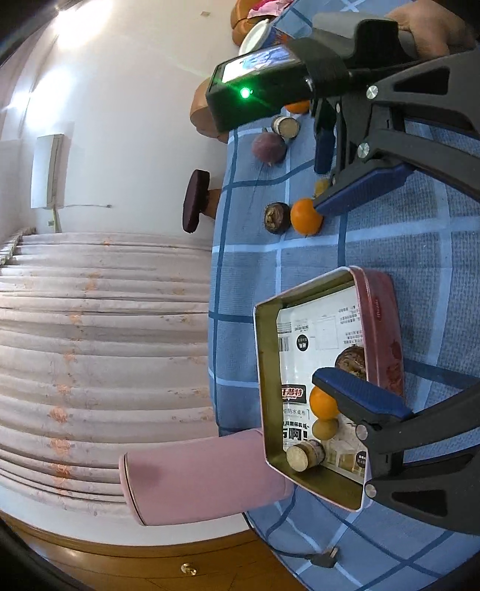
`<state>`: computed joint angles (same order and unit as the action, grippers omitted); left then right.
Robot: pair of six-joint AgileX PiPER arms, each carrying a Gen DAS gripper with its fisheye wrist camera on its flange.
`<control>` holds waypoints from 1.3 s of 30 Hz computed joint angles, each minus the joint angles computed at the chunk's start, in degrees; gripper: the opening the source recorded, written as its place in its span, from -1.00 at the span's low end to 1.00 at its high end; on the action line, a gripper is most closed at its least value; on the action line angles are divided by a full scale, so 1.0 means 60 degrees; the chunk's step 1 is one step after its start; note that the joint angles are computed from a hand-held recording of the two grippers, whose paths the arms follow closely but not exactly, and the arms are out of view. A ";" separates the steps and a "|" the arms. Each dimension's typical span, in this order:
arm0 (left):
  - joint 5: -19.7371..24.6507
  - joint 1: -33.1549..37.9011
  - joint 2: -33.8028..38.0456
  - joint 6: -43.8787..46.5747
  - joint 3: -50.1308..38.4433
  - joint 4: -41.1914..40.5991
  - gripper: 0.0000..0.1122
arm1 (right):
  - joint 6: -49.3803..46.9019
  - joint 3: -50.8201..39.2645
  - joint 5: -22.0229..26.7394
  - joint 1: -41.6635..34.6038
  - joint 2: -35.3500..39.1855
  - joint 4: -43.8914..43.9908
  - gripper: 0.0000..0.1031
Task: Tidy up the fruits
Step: 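Grasp an orange with the left gripper while the right gripper grasps a yellow-brown round fruit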
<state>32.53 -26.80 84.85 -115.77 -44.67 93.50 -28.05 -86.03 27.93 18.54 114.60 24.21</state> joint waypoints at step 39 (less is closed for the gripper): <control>-0.0053 0.1191 0.5408 1.2337 -0.7883 -1.1990 -0.28 | -0.1779 0.2238 -0.2969 -0.3439 -0.2282 0.5008 -0.40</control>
